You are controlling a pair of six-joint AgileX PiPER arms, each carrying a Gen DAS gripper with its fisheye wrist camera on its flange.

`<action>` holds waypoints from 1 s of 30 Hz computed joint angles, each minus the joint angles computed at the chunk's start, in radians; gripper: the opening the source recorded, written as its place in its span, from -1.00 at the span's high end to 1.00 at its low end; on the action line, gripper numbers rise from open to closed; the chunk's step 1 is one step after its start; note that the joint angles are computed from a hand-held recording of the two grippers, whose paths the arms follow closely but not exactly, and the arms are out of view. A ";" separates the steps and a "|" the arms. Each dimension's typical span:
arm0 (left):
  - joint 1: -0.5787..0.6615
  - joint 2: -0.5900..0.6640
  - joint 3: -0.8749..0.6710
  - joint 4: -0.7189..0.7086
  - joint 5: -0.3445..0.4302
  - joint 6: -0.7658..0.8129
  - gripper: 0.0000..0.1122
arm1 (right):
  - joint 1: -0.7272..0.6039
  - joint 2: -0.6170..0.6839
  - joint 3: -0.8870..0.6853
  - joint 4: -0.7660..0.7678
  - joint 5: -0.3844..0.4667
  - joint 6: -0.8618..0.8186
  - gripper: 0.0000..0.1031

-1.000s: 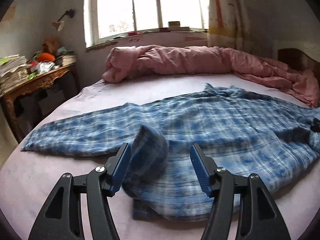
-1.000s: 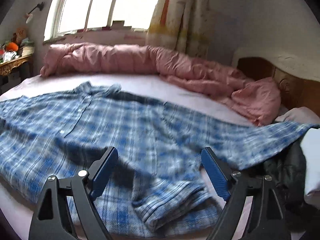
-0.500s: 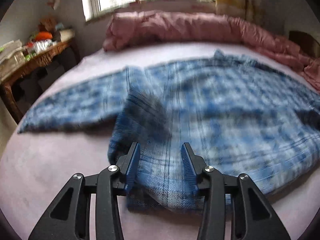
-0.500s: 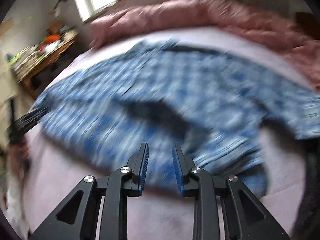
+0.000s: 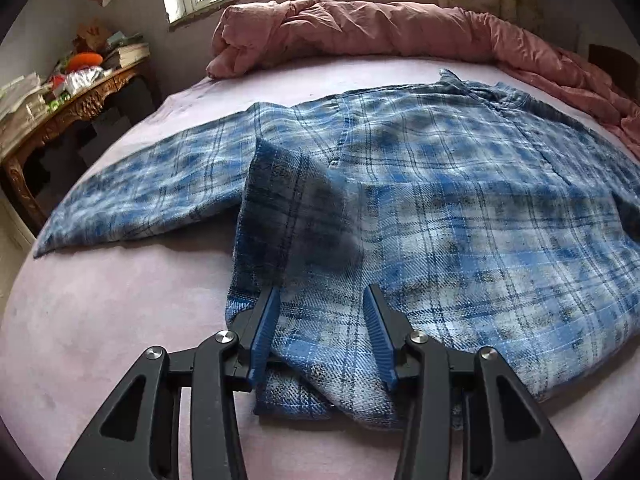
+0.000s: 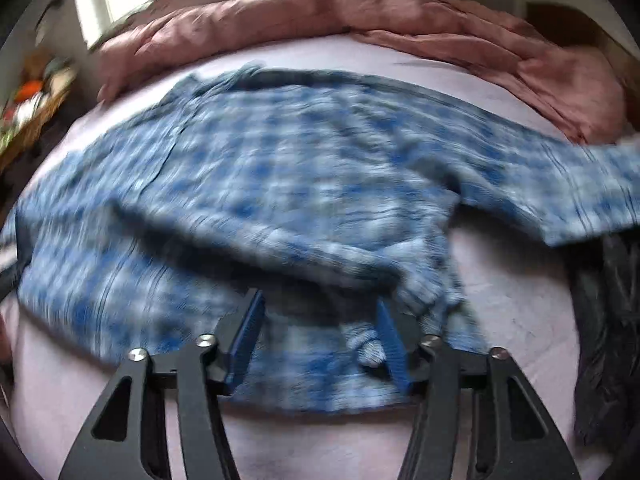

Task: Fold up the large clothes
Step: 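Fold the hem up over the shirt body with both tools and release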

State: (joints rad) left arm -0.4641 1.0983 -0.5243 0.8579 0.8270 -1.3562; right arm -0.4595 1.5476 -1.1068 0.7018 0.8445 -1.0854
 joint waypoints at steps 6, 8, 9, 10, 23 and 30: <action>-0.004 0.001 -0.001 0.002 0.007 -0.006 0.23 | -0.117 -0.122 0.112 0.364 -0.158 -0.267 -0.04; -0.038 0.020 -0.009 0.023 0.043 -0.032 0.23 | -0.166 -0.097 0.062 0.365 -0.058 -0.226 -0.04; -0.043 0.023 -0.010 0.025 0.047 -0.035 0.23 | -0.188 -0.073 0.023 0.337 0.004 -0.183 -0.04; -0.032 0.018 -0.008 0.017 0.035 -0.025 0.23 | -0.205 -0.049 -0.014 0.315 0.060 -0.151 -0.04; 0.131 -0.053 0.020 -0.107 -0.123 0.131 0.22 | -0.048 -0.017 0.020 0.144 -0.005 -0.124 0.43; 0.114 -0.041 0.015 -0.093 -0.108 0.112 0.22 | -0.049 0.151 -0.110 0.033 0.000 0.074 0.58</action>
